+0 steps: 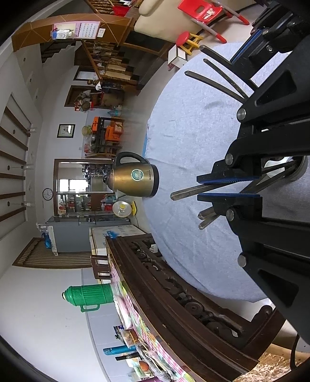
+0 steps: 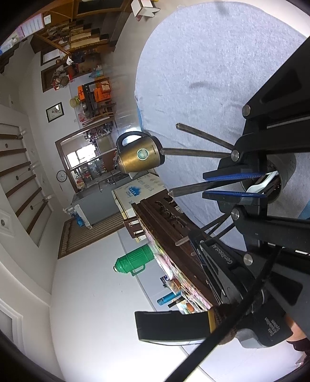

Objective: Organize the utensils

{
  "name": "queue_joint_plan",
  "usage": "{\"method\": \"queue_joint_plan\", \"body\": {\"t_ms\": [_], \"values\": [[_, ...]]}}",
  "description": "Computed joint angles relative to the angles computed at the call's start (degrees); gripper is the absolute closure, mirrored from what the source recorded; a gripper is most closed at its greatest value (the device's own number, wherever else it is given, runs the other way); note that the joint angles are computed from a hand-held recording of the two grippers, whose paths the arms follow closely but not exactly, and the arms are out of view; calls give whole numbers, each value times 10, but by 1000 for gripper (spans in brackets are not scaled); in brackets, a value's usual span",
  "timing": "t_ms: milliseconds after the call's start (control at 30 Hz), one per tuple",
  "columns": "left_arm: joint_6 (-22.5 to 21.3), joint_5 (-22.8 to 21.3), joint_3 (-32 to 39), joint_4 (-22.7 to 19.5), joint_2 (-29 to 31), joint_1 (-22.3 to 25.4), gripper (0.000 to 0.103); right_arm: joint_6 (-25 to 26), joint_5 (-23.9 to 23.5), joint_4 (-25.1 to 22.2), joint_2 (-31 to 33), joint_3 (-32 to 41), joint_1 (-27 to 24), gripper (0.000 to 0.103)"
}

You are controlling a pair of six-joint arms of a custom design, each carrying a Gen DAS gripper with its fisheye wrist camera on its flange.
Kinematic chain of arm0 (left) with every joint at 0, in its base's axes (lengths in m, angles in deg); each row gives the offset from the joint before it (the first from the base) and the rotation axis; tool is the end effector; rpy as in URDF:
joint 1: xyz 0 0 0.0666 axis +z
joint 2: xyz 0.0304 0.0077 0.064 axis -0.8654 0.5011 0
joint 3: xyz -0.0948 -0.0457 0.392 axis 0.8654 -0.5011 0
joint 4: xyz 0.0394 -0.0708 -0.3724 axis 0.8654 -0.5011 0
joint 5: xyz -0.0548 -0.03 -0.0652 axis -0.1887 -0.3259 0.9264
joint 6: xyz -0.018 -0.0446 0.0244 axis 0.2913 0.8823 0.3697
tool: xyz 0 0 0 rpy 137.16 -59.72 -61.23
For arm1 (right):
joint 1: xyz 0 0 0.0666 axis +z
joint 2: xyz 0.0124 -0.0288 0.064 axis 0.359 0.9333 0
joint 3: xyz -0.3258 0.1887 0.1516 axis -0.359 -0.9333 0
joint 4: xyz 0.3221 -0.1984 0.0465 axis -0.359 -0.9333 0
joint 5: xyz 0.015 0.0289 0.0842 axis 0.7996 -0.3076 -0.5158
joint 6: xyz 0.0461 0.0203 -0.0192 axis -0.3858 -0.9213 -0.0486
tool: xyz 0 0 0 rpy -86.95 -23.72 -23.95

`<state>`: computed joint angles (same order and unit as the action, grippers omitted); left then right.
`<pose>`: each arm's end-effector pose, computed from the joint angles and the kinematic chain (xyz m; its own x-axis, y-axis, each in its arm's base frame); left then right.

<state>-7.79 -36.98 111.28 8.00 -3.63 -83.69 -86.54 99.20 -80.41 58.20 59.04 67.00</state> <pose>0.3284 -0.1281 0.5745 -0.5084 -0.0842 -0.8570 -0.1332 0.9909 -0.0183 0.3031 0.3018 0.5400 -0.5035 0.2175 -0.8362 -0.3491 0.8341 0.4271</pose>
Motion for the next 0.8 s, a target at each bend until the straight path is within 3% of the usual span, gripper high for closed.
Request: {"method": "queue_joint_plan", "body": {"t_ms": [300,600,800], "values": [[2,13,-2,-19,-12,5,91,-3,7,-9,-1,5,4,92],[-3,21,-12,-22,-28,6,66,0,10,-11,-5,3,9,90],[0,31,-14,-33,-36,18,56,-3,15,-13,-7,3,14,89]]}}
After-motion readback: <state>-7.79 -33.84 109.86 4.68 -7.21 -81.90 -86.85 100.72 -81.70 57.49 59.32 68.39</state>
